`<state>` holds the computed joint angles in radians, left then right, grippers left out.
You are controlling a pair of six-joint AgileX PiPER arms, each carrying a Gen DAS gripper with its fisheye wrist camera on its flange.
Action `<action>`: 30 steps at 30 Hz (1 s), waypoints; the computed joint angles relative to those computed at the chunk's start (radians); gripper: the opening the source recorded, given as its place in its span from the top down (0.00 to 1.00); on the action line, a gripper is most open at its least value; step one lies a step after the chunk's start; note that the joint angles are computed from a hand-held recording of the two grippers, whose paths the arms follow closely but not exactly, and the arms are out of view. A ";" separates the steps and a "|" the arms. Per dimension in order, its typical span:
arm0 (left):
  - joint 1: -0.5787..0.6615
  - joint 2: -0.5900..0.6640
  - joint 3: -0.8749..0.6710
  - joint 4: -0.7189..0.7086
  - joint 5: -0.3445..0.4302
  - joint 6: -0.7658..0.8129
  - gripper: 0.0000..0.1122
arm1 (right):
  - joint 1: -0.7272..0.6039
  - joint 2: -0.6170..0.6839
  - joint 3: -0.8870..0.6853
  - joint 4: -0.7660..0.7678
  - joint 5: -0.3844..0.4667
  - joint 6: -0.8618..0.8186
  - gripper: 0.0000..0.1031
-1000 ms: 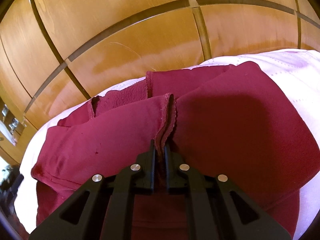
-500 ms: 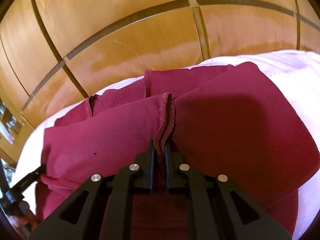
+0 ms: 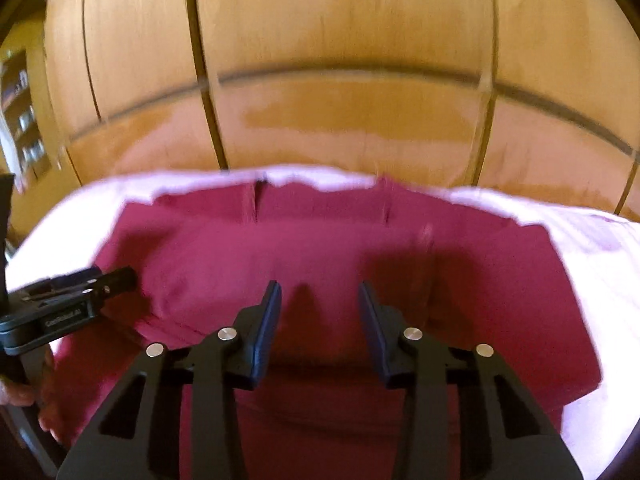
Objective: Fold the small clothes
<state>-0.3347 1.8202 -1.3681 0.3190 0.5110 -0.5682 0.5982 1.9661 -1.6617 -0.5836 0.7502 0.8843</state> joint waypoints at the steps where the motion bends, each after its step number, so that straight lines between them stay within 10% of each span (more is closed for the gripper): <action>1: -0.005 0.001 0.016 0.072 -0.011 -0.042 0.37 | -0.016 0.005 0.006 0.002 0.012 0.038 0.62; 13: 0.074 -0.003 0.063 -0.068 -0.079 0.053 0.33 | -0.016 0.000 0.052 -0.085 0.017 0.164 0.69; 22: 0.039 -0.149 0.249 0.096 -0.128 -0.141 0.11 | -0.010 0.003 0.040 -0.107 0.040 0.161 0.69; 25: 0.072 -0.192 0.314 -0.083 -0.109 -0.034 0.11 | 0.001 -0.004 0.048 -0.129 0.047 0.176 0.69; 28: 0.112 -0.274 0.407 -0.181 -0.168 0.004 0.11 | 0.026 -0.037 0.096 -0.197 0.027 0.226 0.51; 30: 0.131 -0.314 0.453 -0.254 -0.173 0.066 0.11 | 0.081 -0.058 0.125 -0.325 0.090 0.329 0.20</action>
